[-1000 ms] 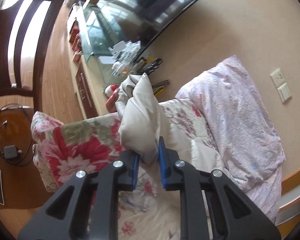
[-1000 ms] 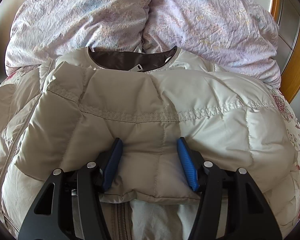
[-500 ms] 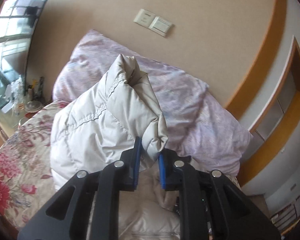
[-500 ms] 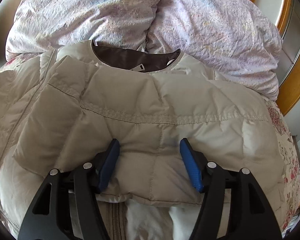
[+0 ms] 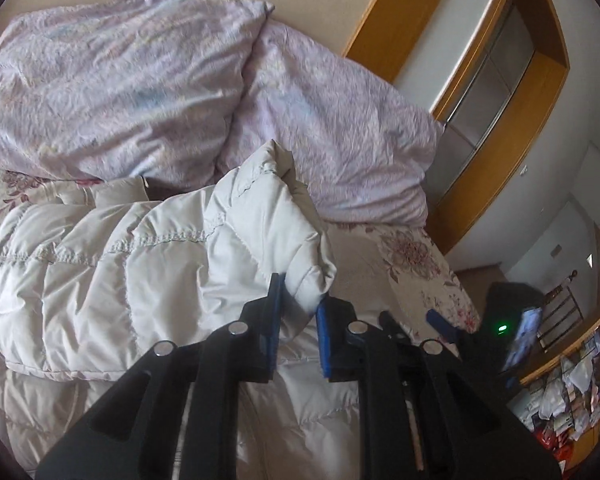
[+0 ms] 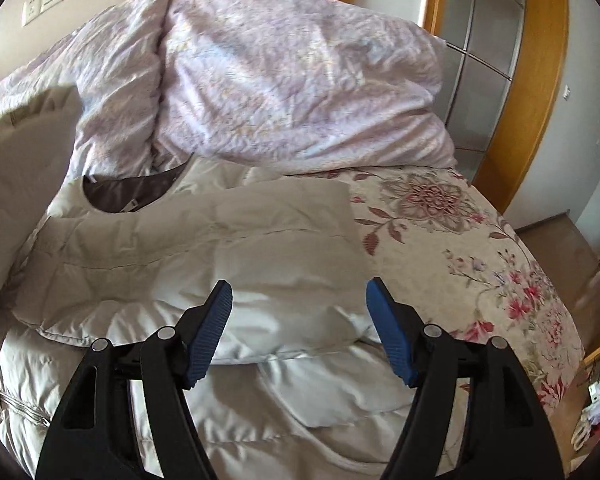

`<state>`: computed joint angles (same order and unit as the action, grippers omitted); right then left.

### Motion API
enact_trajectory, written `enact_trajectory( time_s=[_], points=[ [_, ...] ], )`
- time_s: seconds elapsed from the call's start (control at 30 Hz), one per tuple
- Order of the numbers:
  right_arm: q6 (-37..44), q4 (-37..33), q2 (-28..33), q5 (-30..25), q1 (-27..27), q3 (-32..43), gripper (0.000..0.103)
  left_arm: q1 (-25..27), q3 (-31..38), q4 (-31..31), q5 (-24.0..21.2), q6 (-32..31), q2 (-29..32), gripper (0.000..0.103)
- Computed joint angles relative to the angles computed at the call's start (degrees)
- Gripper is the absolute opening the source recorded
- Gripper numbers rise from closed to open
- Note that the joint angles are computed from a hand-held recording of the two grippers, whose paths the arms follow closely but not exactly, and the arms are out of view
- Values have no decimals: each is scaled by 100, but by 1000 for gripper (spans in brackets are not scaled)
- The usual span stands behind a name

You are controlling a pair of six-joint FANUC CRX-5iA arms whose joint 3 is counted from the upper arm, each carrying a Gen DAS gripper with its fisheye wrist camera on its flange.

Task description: Fold large clothes

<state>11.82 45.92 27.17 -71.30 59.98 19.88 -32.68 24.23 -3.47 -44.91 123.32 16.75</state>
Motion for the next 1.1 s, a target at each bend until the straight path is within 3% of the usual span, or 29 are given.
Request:
enact_trajectory(
  time_s=[0.07,0.13,0.17,0.23,0.33,0.43,0.53,0.63,0.83,0.97,1.1],
  points=[
    [-152,40,-137,-36,-48,-202,71,-45,350,78,-310,-91,381,20],
    [-317,87,-273,-54,-61,-398,71,-1,354,464,-434,-330,549,39],
    [-377,134,-330,-20,-68,-486,71,78,132,920,-284,-625,518,44],
    [-472,235,-463,130,-50,-680,70,175,-278,1476,-11,-1047,339,72],
    [-522,278,-660,624,-43,-893,59,227,-792,1153,317,-928,-220,84],
    [-378,132,-822,1451,-65,-1003,47,325,-992,271,154,-293,-708,88],
    [91,-192,-751,2206,-78,-833,36,359,-903,-909,-485,457,-973,88],
    [897,-684,-432,2559,-26,-309,27,432,-878,-1597,-1085,757,-1102,87],
    [2293,-1687,483,2174,17,1157,23,367,-730,-2539,-1917,909,-909,87],
    [2701,-1850,950,1732,-1,1770,22,523,-836,-2427,-1860,820,-798,87],
    [2868,-2141,1207,1504,-139,2009,10,688,-941,-2316,-1738,830,-669,88]
  ],
)
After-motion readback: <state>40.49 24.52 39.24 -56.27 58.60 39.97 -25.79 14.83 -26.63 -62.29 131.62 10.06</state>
